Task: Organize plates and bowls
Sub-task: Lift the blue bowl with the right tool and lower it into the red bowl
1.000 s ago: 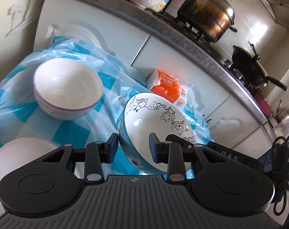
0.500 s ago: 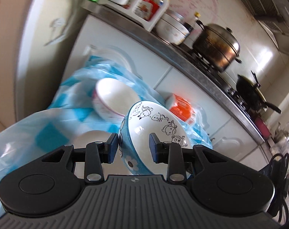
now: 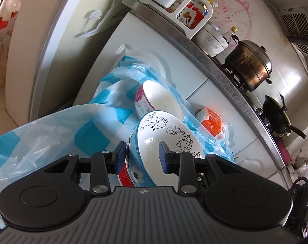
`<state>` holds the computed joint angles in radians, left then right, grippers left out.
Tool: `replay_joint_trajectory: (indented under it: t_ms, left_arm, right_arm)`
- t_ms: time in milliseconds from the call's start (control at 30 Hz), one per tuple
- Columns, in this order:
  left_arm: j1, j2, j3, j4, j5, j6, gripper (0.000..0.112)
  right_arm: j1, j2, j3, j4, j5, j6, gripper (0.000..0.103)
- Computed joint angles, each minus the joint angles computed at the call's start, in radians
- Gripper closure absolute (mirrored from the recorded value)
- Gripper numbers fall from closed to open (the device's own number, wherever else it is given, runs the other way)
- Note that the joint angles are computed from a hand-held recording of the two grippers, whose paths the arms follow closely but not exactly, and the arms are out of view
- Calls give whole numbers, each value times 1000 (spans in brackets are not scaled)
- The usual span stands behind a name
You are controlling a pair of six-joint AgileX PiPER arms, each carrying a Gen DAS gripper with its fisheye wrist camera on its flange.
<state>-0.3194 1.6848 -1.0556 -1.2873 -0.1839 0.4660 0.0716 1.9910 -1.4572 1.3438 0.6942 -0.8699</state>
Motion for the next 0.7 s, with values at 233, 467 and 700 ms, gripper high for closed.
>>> replay_joint_trajectory:
  t_ms: [233,467,700]
  left_arm:
    - [19,-16,35,212,41,-206,77]
    - [24,-29,60,353,39,-343,77]
    - [16,-36,73,361,4,-350,79]
  right_arm:
    - [32,-39,47,20,-101,-72,70]
    - [69,-62,54,-49,-180,-89,68]
    - [142,-133,147,67,-373,-349,42]
